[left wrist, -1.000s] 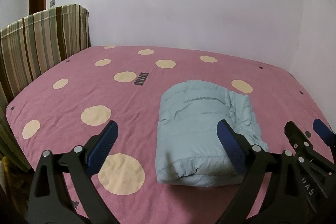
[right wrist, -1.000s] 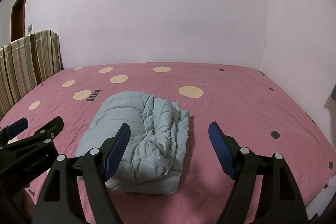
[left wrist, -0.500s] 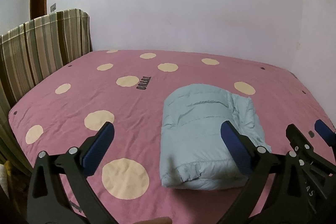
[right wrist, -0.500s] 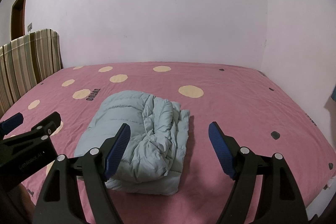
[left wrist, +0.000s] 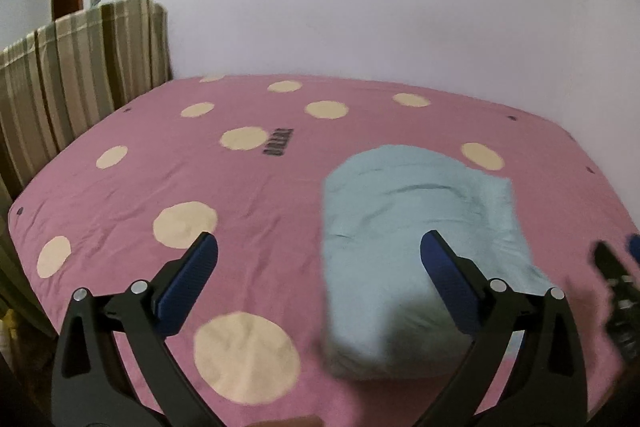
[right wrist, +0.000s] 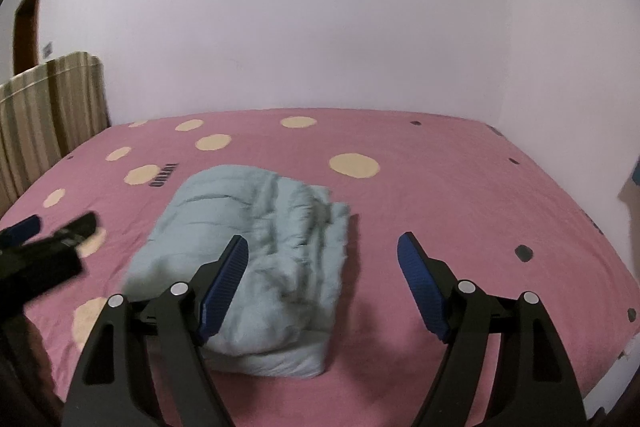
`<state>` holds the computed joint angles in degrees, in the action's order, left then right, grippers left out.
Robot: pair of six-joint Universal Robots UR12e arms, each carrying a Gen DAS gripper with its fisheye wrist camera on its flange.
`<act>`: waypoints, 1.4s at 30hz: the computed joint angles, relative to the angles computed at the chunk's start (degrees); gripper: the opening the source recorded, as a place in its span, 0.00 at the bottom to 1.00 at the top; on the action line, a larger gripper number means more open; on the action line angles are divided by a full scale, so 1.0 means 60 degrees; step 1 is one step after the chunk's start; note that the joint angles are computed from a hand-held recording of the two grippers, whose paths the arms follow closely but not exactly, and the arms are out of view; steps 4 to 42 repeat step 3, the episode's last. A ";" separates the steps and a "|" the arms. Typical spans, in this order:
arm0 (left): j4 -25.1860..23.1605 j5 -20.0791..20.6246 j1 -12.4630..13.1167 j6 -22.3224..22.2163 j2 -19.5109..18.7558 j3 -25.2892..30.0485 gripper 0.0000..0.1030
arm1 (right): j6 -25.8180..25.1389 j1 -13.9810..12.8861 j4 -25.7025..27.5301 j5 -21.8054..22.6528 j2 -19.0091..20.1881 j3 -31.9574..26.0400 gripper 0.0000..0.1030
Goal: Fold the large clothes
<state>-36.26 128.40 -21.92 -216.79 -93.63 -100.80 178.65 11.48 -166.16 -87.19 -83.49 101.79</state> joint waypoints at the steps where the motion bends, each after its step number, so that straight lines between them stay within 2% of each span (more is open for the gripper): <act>1: -0.0153 -0.0188 0.0257 -0.0098 0.0026 -0.0079 0.98 | 0.0056 -0.0092 -0.0004 0.0014 0.0073 -0.0036 0.84; 3: -0.0674 -0.0345 0.0685 -0.0397 0.0036 -0.0147 0.98 | 0.0025 -0.0319 0.0213 -0.0122 0.0308 -0.0224 0.84; 42: -0.0674 -0.0345 0.0685 -0.0397 0.0036 -0.0147 0.98 | 0.0025 -0.0319 0.0213 -0.0122 0.0308 -0.0224 0.84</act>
